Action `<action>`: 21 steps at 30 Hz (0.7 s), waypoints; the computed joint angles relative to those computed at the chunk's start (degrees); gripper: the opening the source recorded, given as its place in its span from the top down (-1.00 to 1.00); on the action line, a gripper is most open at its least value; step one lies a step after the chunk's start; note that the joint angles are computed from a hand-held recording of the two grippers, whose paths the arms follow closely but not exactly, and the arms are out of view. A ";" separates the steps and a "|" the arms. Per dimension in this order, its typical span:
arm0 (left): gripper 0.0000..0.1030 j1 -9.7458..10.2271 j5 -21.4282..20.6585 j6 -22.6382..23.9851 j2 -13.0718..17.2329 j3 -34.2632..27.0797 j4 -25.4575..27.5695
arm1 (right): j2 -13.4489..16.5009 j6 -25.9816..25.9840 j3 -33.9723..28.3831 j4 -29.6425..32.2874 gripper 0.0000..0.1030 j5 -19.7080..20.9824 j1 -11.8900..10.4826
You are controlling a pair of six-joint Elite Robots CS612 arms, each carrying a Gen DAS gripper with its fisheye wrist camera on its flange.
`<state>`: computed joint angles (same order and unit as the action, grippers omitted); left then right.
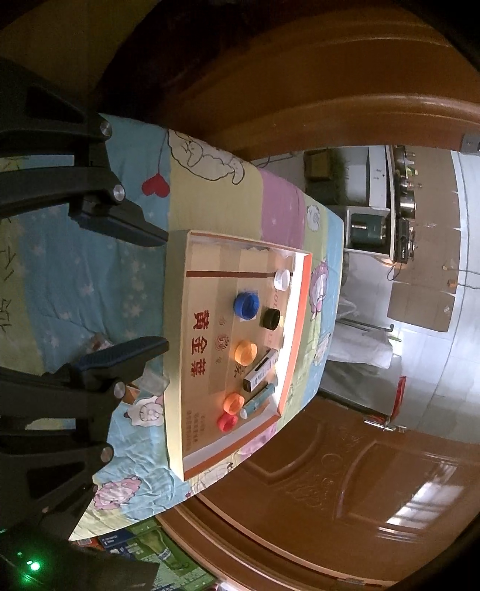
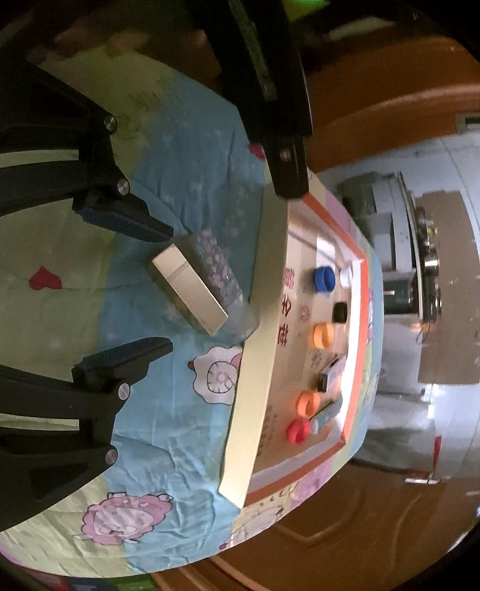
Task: Organize rigid objects
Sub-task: 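Withdraw both tools from the box lid toward the glass bottle and gold box, then grasp the clear patterned glass bottle with the left tool while the right tool grasps the gold box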
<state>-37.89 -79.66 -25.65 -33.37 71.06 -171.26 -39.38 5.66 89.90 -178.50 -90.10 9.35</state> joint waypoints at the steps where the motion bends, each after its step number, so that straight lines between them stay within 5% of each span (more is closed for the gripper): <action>1: 0.02 0.01 -0.05 0.02 0.00 0.01 -0.01 | 0.07 0.23 -0.04 0.16 -0.08 0.24 -0.18; 9: 0.02 0.15 -0.83 -0.54 0.21 -0.12 0.19 | 0.03 2.59 0.09 0.51 -0.08 3.21 -1.01; 21: 0.02 0.17 -1.78 0.22 0.36 -0.19 0.61 | -0.26 2.19 1.11 -0.72 -0.08 -2.51 -0.85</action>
<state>-37.72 -81.44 -25.43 -33.01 70.87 -170.64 -39.64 7.85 91.01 -179.22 -92.61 8.50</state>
